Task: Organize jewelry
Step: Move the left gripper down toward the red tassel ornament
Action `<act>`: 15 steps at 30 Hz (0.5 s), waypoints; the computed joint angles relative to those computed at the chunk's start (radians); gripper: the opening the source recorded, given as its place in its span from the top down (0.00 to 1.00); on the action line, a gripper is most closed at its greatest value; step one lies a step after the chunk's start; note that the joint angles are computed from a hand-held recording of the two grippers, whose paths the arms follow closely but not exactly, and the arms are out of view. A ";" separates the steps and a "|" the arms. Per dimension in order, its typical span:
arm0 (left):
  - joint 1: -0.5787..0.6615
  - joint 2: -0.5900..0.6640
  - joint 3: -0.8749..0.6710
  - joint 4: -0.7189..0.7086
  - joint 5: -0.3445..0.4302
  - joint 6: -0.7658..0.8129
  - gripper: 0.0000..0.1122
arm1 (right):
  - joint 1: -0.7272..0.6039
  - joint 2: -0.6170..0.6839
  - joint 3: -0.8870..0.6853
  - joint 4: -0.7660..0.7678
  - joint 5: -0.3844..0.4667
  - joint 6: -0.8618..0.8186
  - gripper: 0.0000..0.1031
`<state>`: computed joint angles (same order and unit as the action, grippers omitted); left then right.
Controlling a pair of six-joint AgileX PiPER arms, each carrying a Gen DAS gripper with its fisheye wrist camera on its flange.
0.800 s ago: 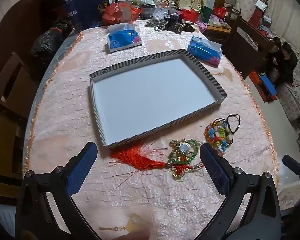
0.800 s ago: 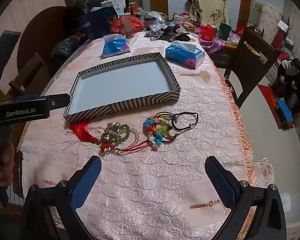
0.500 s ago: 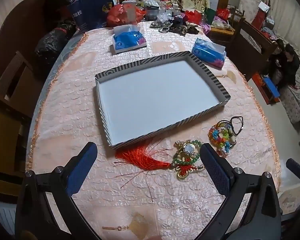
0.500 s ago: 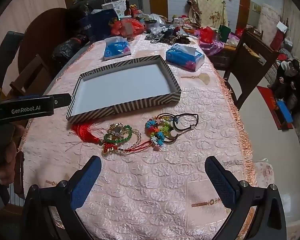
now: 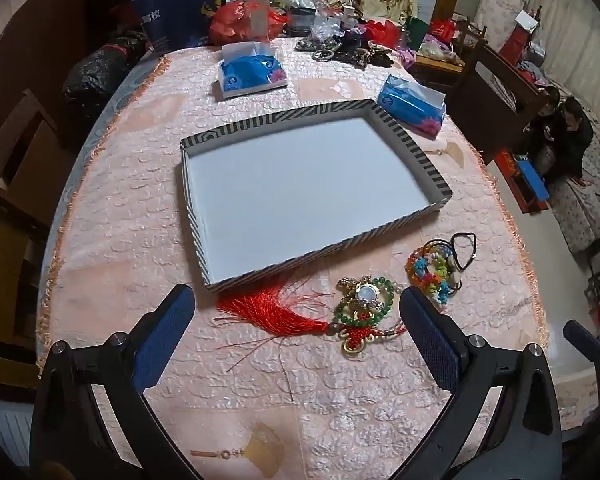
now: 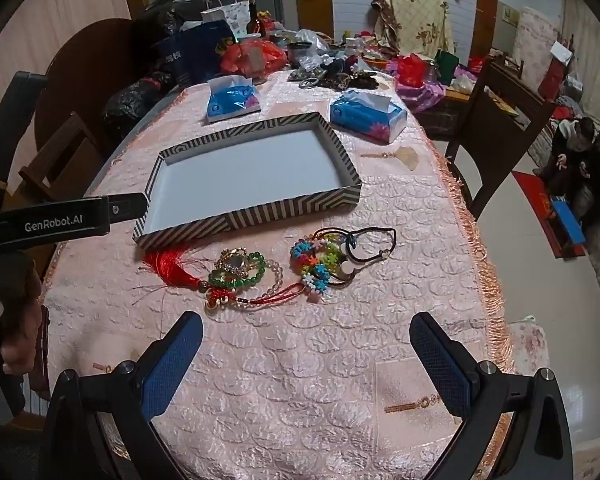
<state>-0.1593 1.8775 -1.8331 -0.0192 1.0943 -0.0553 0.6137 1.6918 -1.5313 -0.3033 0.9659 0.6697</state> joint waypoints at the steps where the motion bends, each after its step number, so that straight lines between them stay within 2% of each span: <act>1: 0.006 0.002 0.003 -0.005 0.000 0.001 0.09 | -0.001 0.002 -0.003 0.001 0.002 0.000 0.00; 3: 0.011 0.000 0.015 -0.003 -0.017 -0.009 0.09 | -0.005 0.003 -0.005 0.006 0.000 -0.003 0.00; 7: 0.051 -0.021 0.084 -0.045 -0.120 0.023 0.09 | -0.010 0.001 0.007 0.008 -0.008 0.003 0.00; 11: 0.099 -0.017 0.135 -0.126 -0.137 0.148 0.09 | -0.016 -0.006 0.028 0.013 -0.012 0.019 0.00; 15: 0.096 -0.031 0.246 -0.112 -0.176 0.249 0.09 | -0.030 -0.006 0.057 0.031 -0.014 0.035 0.00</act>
